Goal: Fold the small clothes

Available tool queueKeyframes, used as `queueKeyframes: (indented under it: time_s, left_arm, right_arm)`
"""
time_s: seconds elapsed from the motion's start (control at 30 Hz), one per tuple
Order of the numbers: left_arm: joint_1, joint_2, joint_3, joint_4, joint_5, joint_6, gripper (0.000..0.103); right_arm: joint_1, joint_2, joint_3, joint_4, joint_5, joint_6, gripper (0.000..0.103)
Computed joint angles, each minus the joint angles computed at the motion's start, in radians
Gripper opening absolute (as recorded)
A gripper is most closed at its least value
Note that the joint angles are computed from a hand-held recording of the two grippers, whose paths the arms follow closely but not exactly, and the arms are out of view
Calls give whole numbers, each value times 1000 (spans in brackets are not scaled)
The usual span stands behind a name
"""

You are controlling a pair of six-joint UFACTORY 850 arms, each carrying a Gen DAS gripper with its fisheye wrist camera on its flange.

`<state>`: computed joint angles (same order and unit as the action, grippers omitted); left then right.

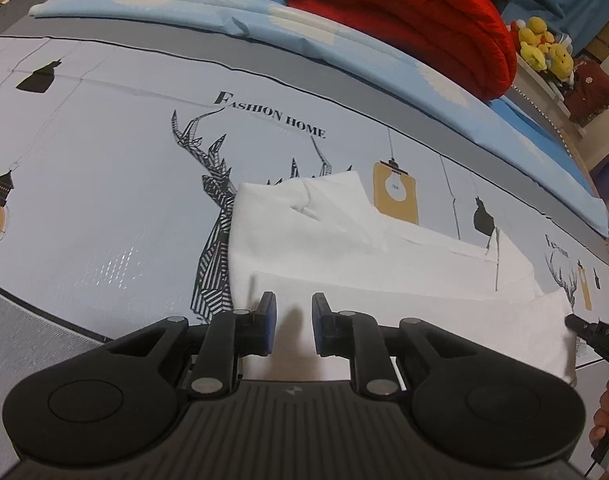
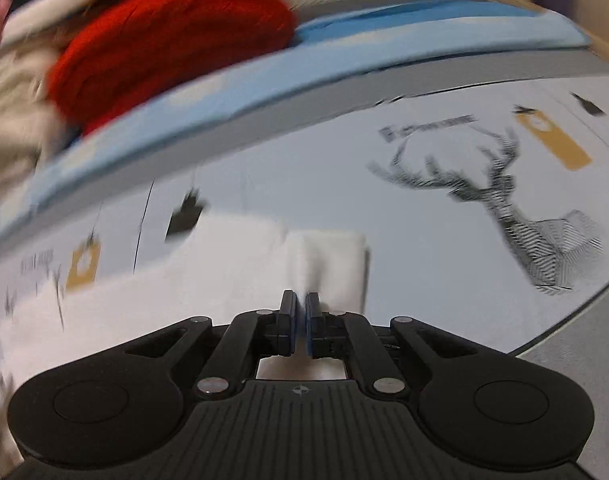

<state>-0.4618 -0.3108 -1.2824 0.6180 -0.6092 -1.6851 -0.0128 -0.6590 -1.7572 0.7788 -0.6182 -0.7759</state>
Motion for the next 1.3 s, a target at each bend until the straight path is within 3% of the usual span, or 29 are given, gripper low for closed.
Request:
queueKeyframes:
  time_s: [0.07, 0.1, 0.2, 0.3, 0.37, 0.47, 0.57, 0.7, 0.8, 0.87, 0.97, 1.03, 1.1, 1.2, 1.3]
  left_arm:
    - [0, -4, -4, -2, 4, 13, 19]
    - [0, -5, -6, -4, 7, 22, 19]
    - [3, -8, -6, -16, 19, 49, 19]
    - [7, -4, -1, -22, 43, 76, 19]
    - [11, -2, 6, -39, 67, 100, 19]
    - [23, 4, 26, -107, 125, 148, 19]
    - [29, -11, 22, -183, 122, 224, 19]
    - [32, -30, 17, -282, 147, 336, 19]
    - [22, -49, -3, -304, 129, 385, 19]
    - [13, -52, -12, -274, 105, 384, 6]
    - [-3, -14, 4, -132, 83, 260, 5]
    - [-23, -3, -10, -68, -1, 201, 5]
    - [-36, -5, -21, -54, -79, 192, 5]
    - [-28, -26, -33, -126, -101, 270, 11]
    - [-55, -43, -62, 5, -176, 221, 20]
  right_arm:
    - [10, 15, 24, -95, 110, 85, 4]
    - [10, 12, 21, -127, 123, 117, 9]
    - [-5, 4, -10, -120, 61, 145, 10]
    - [-20, 35, 9, 38, 0, -49, 23]
    - [-31, 35, -2, 77, -93, -125, 25]
    - [-32, -6, -64, -55, -225, -40, 25]
    - [-23, -25, -69, -207, -223, 69, 24]
    - [-46, -2, -49, -51, -207, 16, 25]
    - [-58, 19, -33, 51, -197, -47, 25]
    - [-58, 12, -43, 69, -215, -48, 25]
    - [-55, 1, -55, 40, -249, -34, 25]
    - [-49, -4, -63, -12, -264, -19, 25]
    - [-35, -11, -75, -120, -270, 26, 25]
    - [-22, -25, -80, -247, -277, 75, 25]
    - [-23, -23, -77, -241, -275, 62, 25]
